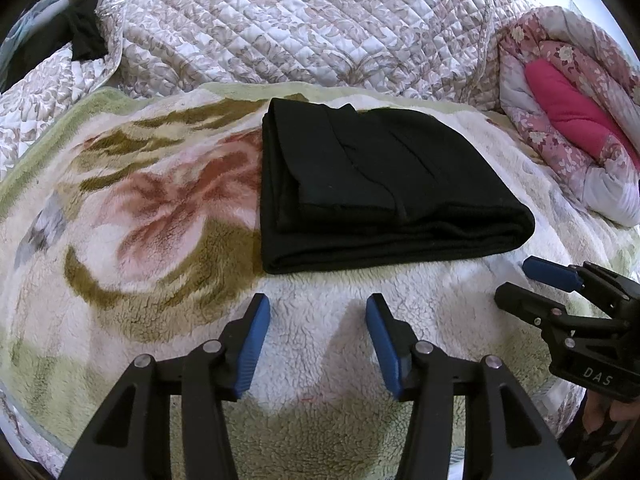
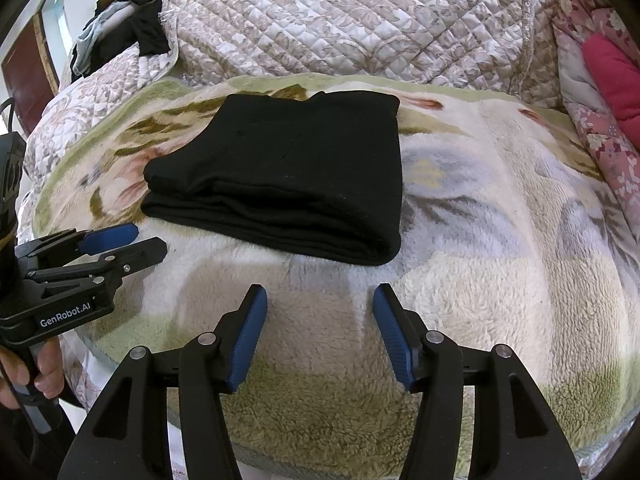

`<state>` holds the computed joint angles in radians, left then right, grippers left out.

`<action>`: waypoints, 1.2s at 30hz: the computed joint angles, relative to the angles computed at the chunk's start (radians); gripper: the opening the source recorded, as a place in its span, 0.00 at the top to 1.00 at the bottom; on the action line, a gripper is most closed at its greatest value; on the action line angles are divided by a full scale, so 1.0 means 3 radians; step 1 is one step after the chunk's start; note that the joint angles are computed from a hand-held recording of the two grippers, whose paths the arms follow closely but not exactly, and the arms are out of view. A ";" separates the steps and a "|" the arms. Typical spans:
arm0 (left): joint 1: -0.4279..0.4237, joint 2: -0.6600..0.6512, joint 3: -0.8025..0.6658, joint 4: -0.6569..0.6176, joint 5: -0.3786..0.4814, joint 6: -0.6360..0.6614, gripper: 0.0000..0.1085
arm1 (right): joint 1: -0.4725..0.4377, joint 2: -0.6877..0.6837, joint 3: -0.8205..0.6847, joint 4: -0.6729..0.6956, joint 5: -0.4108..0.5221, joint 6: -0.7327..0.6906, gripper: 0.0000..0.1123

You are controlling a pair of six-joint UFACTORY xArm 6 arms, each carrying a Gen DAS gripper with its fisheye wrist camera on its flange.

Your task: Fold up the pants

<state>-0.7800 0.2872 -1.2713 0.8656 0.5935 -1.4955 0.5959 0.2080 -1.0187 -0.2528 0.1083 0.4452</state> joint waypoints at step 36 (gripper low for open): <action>-0.0010 0.0029 -0.0033 -0.0096 0.0026 0.0096 0.43 | 0.0000 0.0002 -0.0006 -0.0172 0.0007 0.0166 0.49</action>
<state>-0.7829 0.2959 -1.2812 0.8367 0.6012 -1.4666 0.5959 0.2086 -1.0205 -0.3045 0.1105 0.4949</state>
